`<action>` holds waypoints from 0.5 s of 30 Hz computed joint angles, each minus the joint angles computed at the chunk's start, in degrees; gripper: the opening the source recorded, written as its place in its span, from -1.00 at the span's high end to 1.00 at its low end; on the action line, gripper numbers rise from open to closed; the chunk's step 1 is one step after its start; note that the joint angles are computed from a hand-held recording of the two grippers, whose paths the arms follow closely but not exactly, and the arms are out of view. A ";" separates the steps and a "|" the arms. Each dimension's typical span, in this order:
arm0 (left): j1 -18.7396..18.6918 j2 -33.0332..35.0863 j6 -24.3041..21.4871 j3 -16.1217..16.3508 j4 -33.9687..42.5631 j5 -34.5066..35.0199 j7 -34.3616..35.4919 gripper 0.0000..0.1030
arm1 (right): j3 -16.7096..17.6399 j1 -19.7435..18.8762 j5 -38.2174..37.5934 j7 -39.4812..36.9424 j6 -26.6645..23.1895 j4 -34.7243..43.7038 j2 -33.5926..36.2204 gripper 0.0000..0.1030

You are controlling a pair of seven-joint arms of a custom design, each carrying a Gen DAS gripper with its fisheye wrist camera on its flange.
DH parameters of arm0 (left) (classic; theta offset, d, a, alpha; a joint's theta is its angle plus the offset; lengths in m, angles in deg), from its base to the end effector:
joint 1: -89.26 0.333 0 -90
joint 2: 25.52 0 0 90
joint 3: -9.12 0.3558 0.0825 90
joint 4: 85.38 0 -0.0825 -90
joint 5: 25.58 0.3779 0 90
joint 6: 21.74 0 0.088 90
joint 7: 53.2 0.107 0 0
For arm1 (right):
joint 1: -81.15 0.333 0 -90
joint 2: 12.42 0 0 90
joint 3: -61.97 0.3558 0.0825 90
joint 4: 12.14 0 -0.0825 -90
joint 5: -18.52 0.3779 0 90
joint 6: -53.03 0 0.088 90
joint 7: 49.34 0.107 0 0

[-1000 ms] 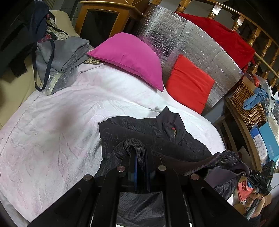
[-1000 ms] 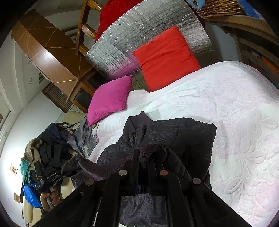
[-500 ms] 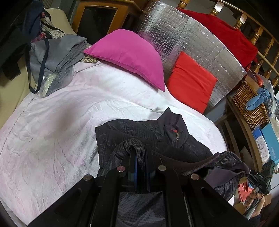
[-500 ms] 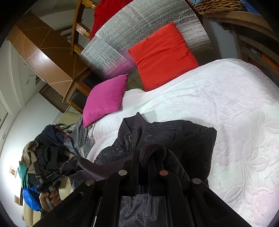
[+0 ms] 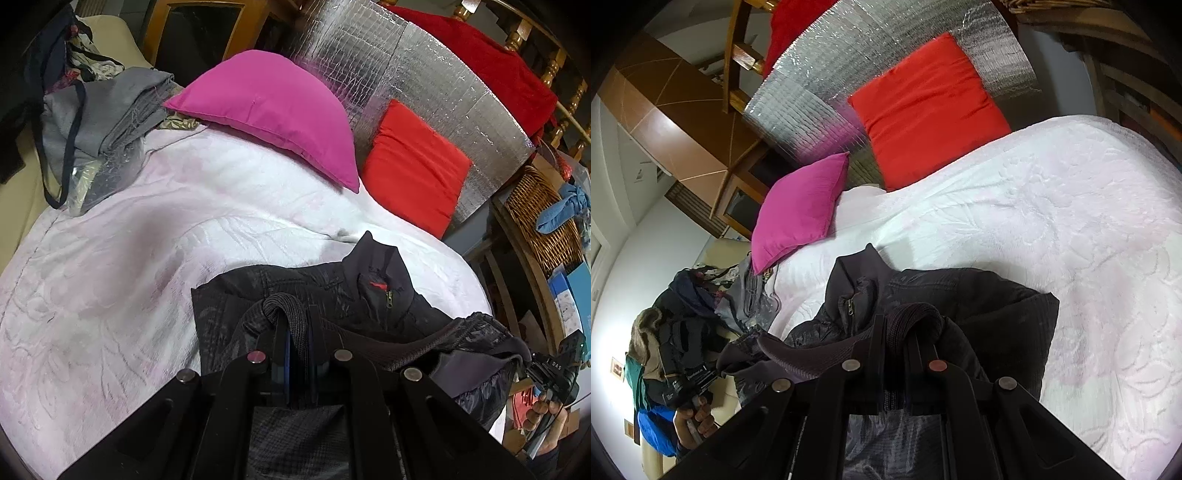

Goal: Fold large clothes

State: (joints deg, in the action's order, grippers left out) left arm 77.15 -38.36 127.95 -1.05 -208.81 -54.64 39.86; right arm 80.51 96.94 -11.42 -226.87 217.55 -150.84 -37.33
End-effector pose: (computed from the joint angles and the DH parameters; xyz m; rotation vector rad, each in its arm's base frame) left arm 0.4818 -0.1952 0.6109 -1.9002 2.1031 -1.1154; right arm 0.3402 0.2937 0.5920 -1.0959 1.9256 -0.2403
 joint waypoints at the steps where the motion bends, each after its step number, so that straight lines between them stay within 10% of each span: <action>1: 0.02 0.63 0.04 -0.01 0.45 0.01 -0.10 0.85 | -0.17 -0.05 0.04 -0.19 0.15 0.11 0.33 0.85; 15: 0.61 8.09 1.28 -0.97 5.26 2.40 -1.90 0.85 | -3.74 -0.33 1.36 -3.98 2.65 2.40 6.85 0.85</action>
State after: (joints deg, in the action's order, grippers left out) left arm 77.76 -30.27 129.23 -2.02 -203.55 -52.24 37.96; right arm 76.77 96.60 -10.06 -230.85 220.20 -148.45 -30.48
